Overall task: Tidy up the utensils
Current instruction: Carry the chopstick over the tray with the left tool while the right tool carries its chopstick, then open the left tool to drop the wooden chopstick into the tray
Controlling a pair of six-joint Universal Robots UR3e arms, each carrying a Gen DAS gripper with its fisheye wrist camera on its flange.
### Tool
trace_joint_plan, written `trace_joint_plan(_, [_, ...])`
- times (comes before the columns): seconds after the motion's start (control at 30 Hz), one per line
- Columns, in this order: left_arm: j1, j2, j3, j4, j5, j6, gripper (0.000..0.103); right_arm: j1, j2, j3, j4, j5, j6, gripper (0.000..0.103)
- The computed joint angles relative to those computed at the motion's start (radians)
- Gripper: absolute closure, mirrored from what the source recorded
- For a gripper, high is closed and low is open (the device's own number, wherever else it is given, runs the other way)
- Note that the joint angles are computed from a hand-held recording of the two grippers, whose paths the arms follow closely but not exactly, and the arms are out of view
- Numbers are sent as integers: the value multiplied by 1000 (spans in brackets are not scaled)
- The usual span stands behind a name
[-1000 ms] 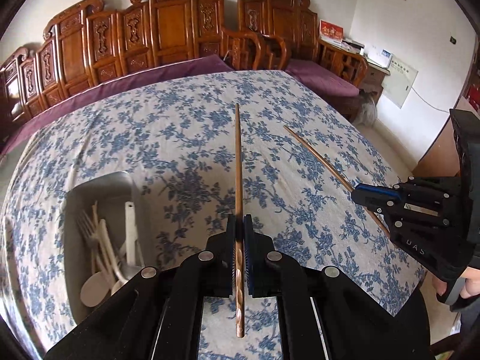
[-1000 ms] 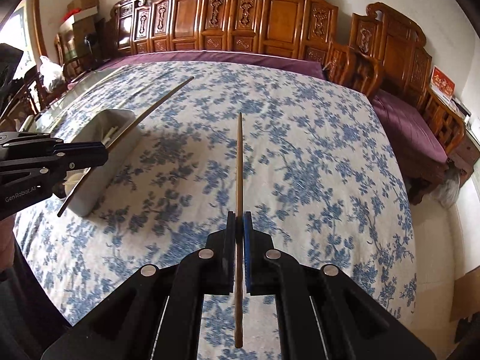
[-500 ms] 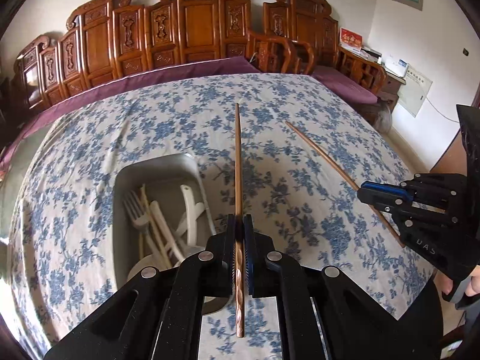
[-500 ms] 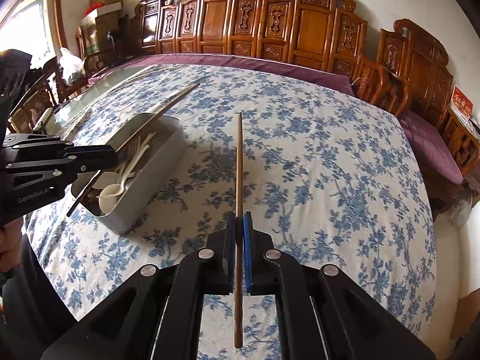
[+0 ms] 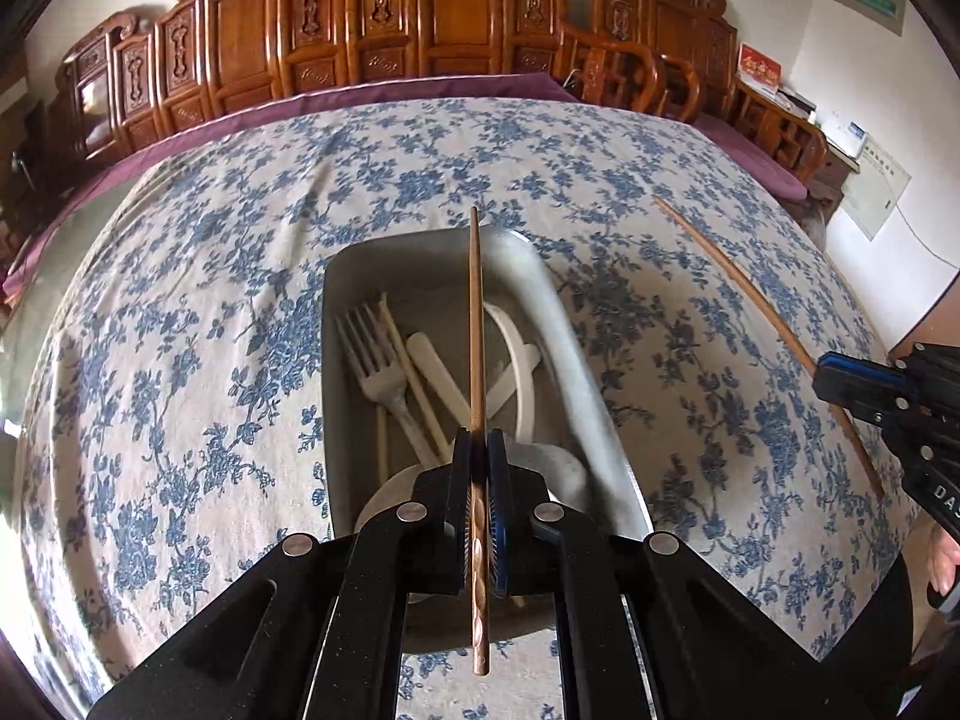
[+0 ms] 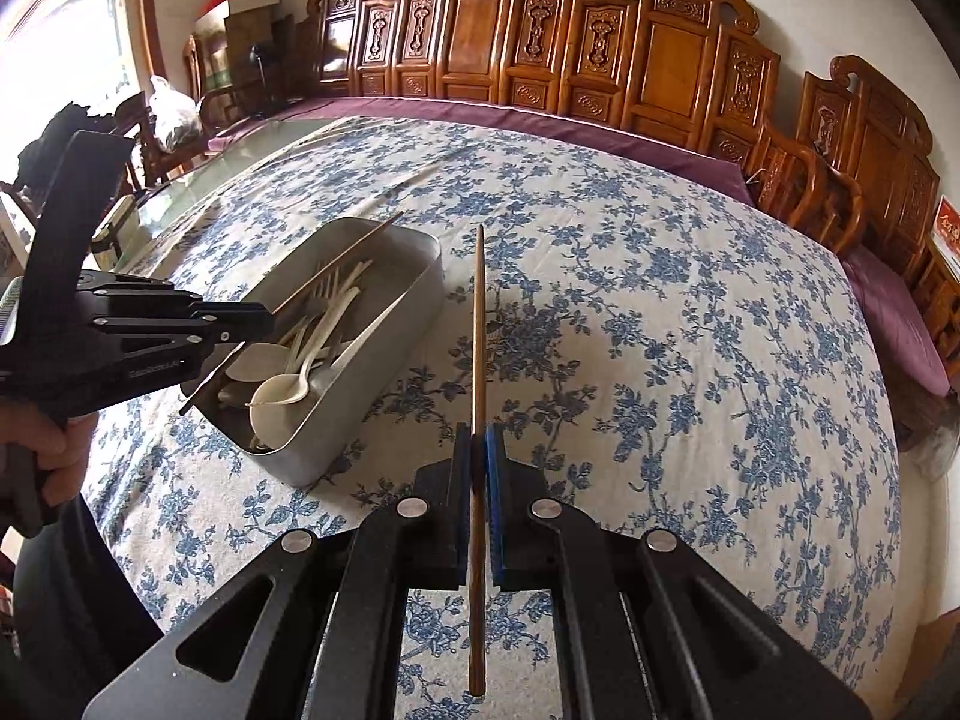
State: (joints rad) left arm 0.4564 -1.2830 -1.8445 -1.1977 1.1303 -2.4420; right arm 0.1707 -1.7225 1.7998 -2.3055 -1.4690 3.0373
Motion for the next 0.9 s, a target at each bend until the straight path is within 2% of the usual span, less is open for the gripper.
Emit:
trace_joint_plan(0.33, [-14, -86, 0, 54, 34, -9, 99, 27, 55, -22, -20, -6, 13, 97])
trace_joint_plan(0.77, [-2, -106, 6, 64, 15, -1, 98, 69, 133, -78, -38, 3, 46, 97])
trace_joint_plan(0.83, [10, -101, 13, 47, 4, 5, 95, 80, 147, -94, -41, 5, 55, 97])
trace_joint_plan(0.9, [24, -89, 17, 35, -4, 5, 79, 92, 167, -117, -45, 9, 64, 97])
